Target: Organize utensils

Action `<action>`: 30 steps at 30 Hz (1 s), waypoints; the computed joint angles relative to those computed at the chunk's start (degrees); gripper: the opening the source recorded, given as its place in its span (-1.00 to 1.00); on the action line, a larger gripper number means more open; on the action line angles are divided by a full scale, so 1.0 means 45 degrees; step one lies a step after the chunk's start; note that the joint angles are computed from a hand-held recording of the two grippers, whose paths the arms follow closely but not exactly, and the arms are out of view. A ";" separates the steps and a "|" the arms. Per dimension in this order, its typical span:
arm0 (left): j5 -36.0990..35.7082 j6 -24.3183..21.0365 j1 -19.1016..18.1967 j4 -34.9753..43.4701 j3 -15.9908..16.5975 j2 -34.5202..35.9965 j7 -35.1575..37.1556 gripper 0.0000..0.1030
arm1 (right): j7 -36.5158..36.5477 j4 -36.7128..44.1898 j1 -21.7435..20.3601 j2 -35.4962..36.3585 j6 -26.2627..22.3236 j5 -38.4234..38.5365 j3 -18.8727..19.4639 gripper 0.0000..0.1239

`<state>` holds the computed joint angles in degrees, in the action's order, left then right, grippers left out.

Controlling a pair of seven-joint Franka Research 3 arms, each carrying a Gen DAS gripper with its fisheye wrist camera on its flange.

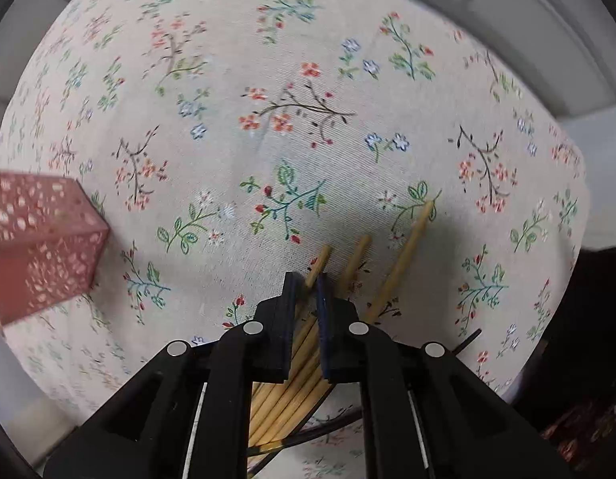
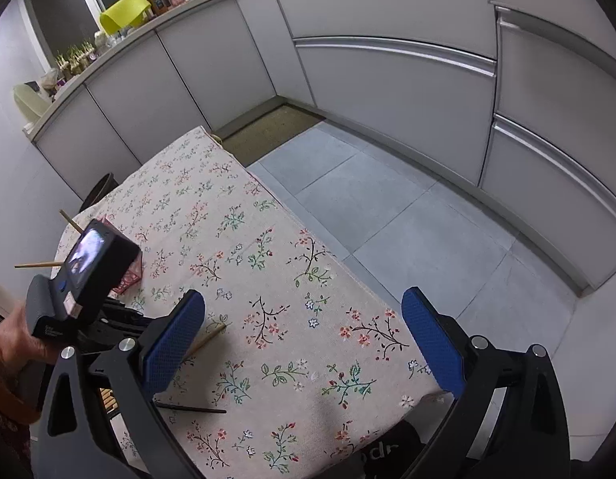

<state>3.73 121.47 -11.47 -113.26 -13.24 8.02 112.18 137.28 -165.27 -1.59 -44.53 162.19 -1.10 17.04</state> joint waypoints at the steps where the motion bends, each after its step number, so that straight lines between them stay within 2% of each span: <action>1: -0.0372 0.0533 0.0173 -0.0475 0.0062 -0.0306 0.0223 -0.81 | -0.0026 0.0135 0.0032 0.0189 -0.0105 0.0015 -0.0014 0.55; 4: -0.0787 0.1967 0.0434 -0.1765 0.0289 -0.1250 0.0314 -0.81 | -0.0338 0.0763 0.0463 0.1129 -0.0460 0.0171 -0.0321 0.55; 5: -0.1917 0.2572 0.0644 -0.2424 0.0433 -0.1941 0.1101 -0.81 | -0.0536 0.1068 0.0813 0.1591 -0.0599 0.0367 -0.0576 0.55; 8: -0.3749 0.3387 0.0754 -0.3953 0.1078 -0.3903 0.2479 -0.81 | -0.1228 0.1948 0.2048 0.2920 -0.0910 0.1359 -0.1492 0.52; 10: -0.4328 0.3872 0.0650 -0.4775 0.1559 -0.5087 0.2869 -0.81 | -0.1943 0.2858 0.3338 0.4199 -0.1331 0.3012 -0.2563 0.41; 12: -0.4811 0.4426 0.0518 -0.5681 0.2178 -0.6455 0.3252 -0.81 | -0.3024 0.3773 0.4409 0.5351 -0.1872 0.4978 -0.3427 0.15; 14: -0.5032 0.4694 0.0260 -0.6207 0.2562 -0.7496 0.3291 -0.83 | -0.3854 0.4522 0.4937 0.6249 -0.2478 0.6601 -0.3774 0.00; 15: -0.5022 0.4875 0.0176 -0.6462 0.2776 -0.7899 0.3363 -0.84 | -0.3844 0.4779 0.4934 0.6550 -0.2673 0.7006 -0.3648 -0.04; 16: -0.5114 0.5069 0.0094 -0.6911 0.3121 -0.8540 0.3546 -0.85 | -0.3565 0.4940 0.4769 0.6709 -0.2773 0.7003 -0.3395 -0.05; 17: -0.5133 0.5316 -0.0022 -0.7298 0.3106 -0.8986 0.3302 -0.85 | -0.3068 0.5080 0.4569 0.6891 -0.2765 0.6778 -0.3106 -0.05; 19: -0.5295 0.5744 -0.0308 -0.8021 0.3625 -0.9945 0.3279 -0.85 | -0.1852 0.5432 0.4197 0.7265 -0.2961 0.5847 -0.2618 -0.05; 22: -0.5158 0.6172 -0.0612 -0.8307 0.3995 -1.0525 0.3078 -0.86 | -0.0742 0.6246 0.4117 0.8046 -0.3735 0.5382 -0.2437 -0.06; 26: -0.4948 0.6605 -0.0964 -0.8675 0.4463 -1.1289 0.2899 -0.88 | 0.1482 0.7497 0.4019 0.9022 -0.4572 0.3223 -0.2253 -0.16; 28: -0.4842 0.6730 -0.1112 -0.8753 0.4656 -1.1460 0.2825 -0.90 | 0.2639 0.7931 0.4114 0.9284 -0.5012 0.2384 -0.2242 -0.39; 29: -0.4824 0.6839 -0.1163 -0.8771 0.4710 -1.1532 0.2723 -0.90 | 0.2893 0.8001 0.4167 0.9326 -0.5099 0.2140 -0.2272 -0.67; 30: -0.4770 0.6785 -0.1144 -0.8801 0.4719 -1.1725 0.2543 -0.91 | 0.3477 0.7941 0.4201 0.9273 -0.5139 0.1678 -0.2276 -0.79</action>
